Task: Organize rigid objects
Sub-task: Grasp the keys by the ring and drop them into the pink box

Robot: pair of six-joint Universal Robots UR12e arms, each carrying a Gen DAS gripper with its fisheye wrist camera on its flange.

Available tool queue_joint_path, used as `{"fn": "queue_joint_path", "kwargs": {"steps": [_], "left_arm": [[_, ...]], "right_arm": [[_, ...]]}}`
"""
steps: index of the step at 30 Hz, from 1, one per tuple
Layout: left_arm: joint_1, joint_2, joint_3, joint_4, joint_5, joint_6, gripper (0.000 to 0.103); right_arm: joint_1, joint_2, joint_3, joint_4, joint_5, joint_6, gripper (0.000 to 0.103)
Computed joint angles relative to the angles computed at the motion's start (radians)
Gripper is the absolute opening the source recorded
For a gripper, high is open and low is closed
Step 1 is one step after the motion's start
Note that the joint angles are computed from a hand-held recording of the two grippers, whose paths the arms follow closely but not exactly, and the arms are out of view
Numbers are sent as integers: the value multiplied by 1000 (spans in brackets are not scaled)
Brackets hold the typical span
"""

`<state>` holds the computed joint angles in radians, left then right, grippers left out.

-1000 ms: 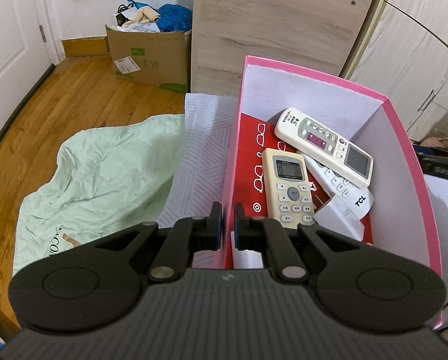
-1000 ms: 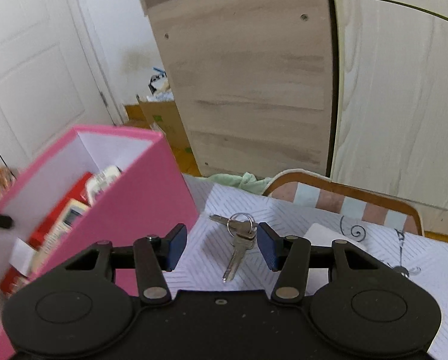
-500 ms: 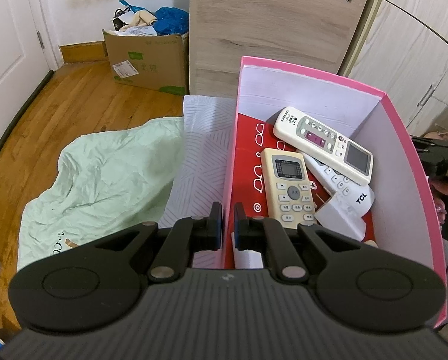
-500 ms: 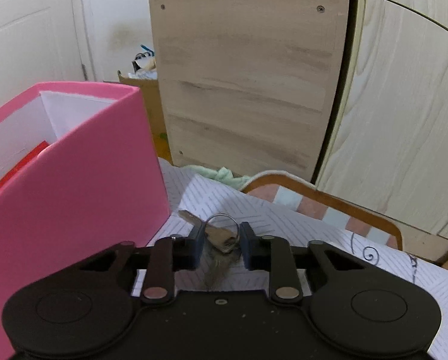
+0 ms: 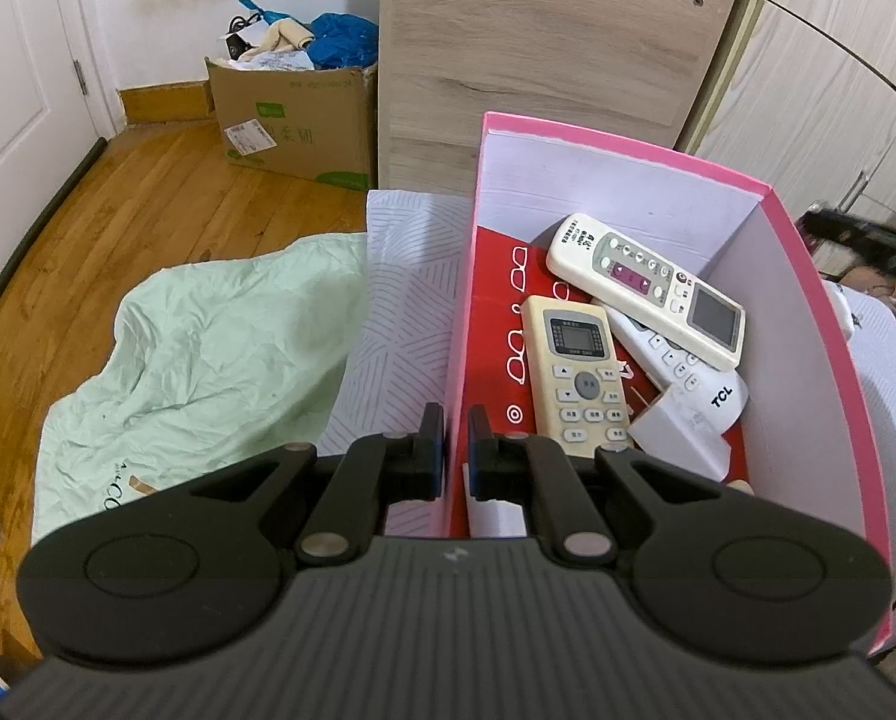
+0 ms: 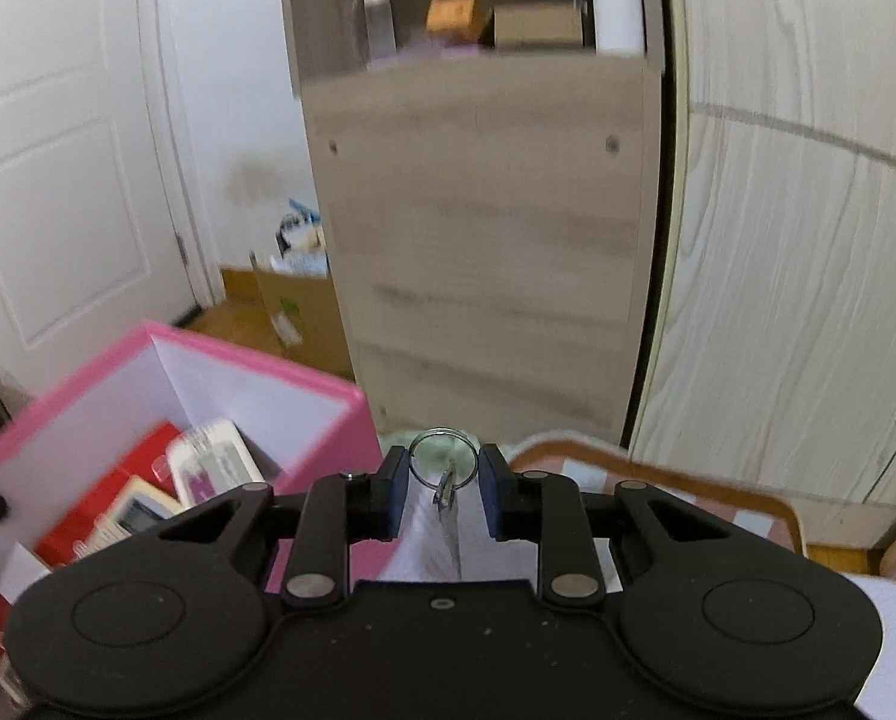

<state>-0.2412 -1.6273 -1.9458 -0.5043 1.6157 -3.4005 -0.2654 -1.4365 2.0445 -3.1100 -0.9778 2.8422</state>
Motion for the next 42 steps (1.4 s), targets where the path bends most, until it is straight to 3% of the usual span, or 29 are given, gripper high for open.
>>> {"fn": "queue_joint_path", "kwargs": {"steps": [3,7,11,16,20,23,28,37,42], "left_arm": [[-1,-1,2,-2,1,0,6],[-1,1,0,0,4,5,6],[-2,2,-2,2,5,6,6],[-2,2,-3,2,4,5,6],[-2,3,-5,4,4,5,6],[-2,3,-6,5,4,7,6],[-2,4,-8,7,2,8,6],[-3,4,-7,5,1,6,6],[-2,4,-7,6,1,6,6]], "right_arm": [[-18,-22,6,-47,74,37,29],[-35,-67,28,-74,184,13,29],[-48,-113,48,-19,318,-31,29],[-35,-158,66,166,439,-174,29],[-10,-191,57,462,482,-348,29],[15,-195,31,670,483,-437,29],[47,-183,15,802,431,-474,29],[93,-155,9,746,302,-385,29],[105,-145,-11,807,285,-356,29]]}}
